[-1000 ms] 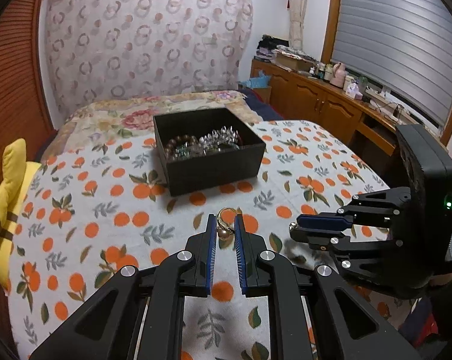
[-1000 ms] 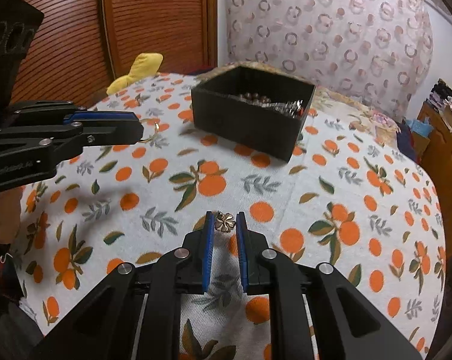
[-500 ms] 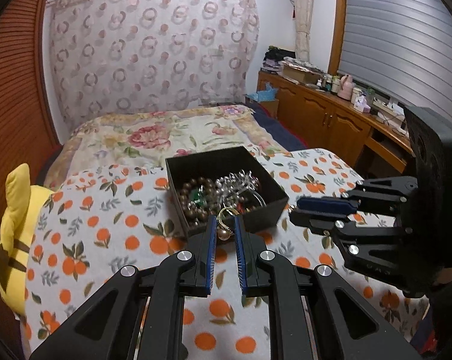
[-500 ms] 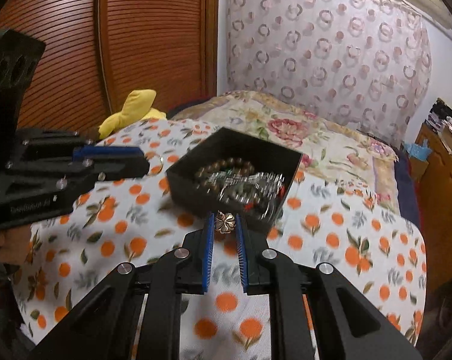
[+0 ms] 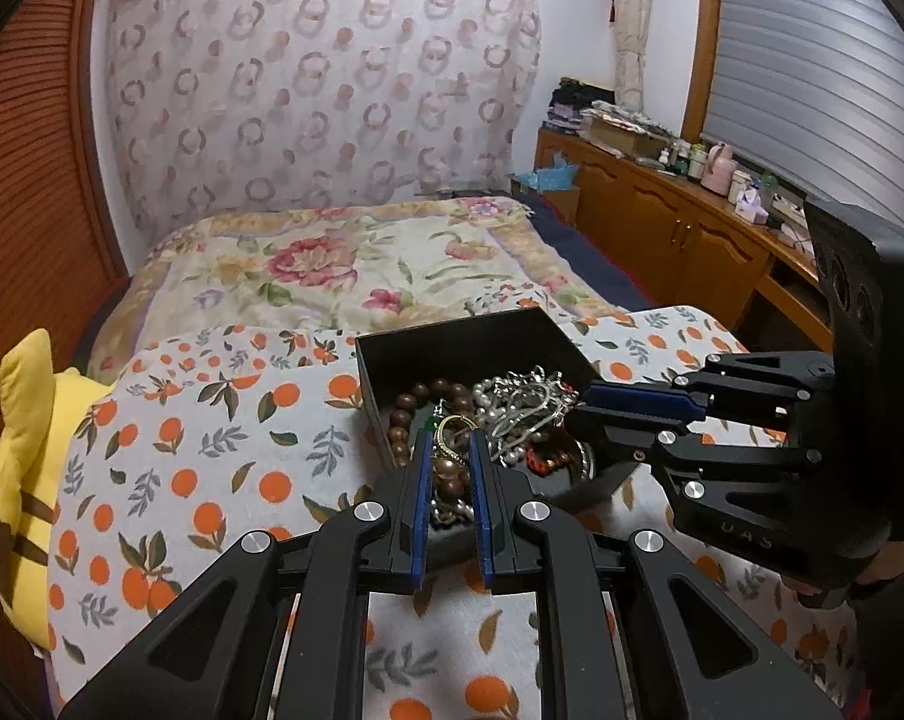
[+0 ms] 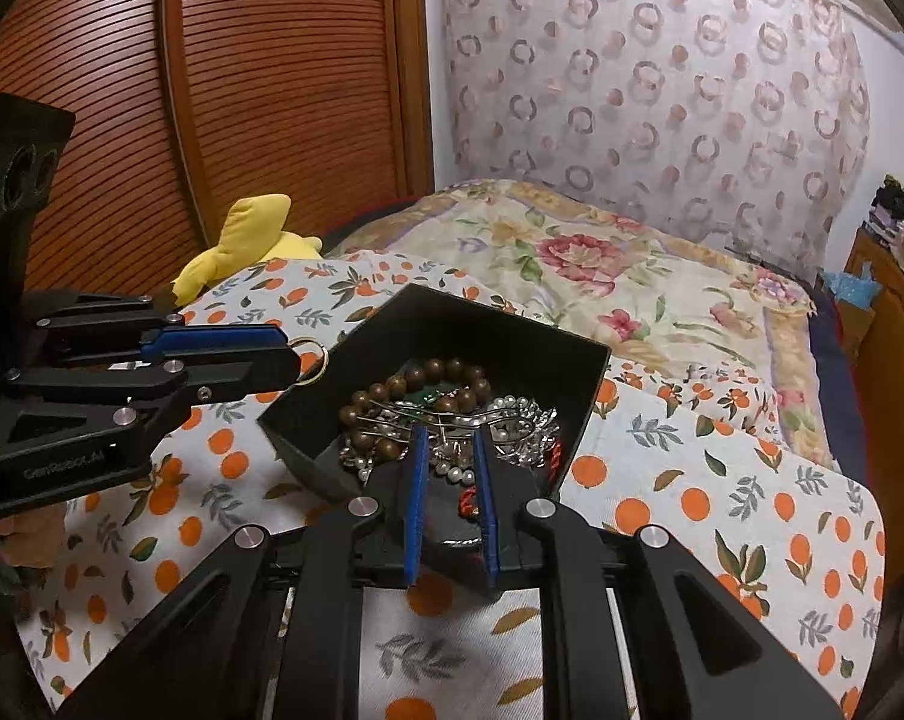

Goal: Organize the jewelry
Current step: 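Carry the ring and earring into the black box and open both grippers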

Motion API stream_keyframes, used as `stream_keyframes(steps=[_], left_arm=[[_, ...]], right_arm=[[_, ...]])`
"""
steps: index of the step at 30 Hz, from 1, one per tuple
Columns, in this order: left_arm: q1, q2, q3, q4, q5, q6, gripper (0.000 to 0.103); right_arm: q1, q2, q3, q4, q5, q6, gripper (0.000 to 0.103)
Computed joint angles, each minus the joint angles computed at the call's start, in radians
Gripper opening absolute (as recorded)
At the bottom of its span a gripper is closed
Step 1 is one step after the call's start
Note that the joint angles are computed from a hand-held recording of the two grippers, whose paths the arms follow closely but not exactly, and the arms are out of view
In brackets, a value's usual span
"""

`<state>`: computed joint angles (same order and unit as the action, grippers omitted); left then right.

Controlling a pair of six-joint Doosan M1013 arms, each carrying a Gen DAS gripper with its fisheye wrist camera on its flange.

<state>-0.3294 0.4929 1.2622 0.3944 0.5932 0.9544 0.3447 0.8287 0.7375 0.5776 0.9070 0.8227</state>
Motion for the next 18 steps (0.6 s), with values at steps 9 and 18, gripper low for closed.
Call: stream_keyframes(steps=[9,18], left_arm=[[0.015,0.044,-0.064,-0.052,0.025,0.044,0.011],[0.005,0.043,-0.062,0.050,0.028,-0.050,0.041]], right_arm=[[-0.011,0.005,-0.004,0.020,-0.008,0.012,0.034],[-0.018,-0.056,0.098,0.040,-0.085,0.005,0.034]])
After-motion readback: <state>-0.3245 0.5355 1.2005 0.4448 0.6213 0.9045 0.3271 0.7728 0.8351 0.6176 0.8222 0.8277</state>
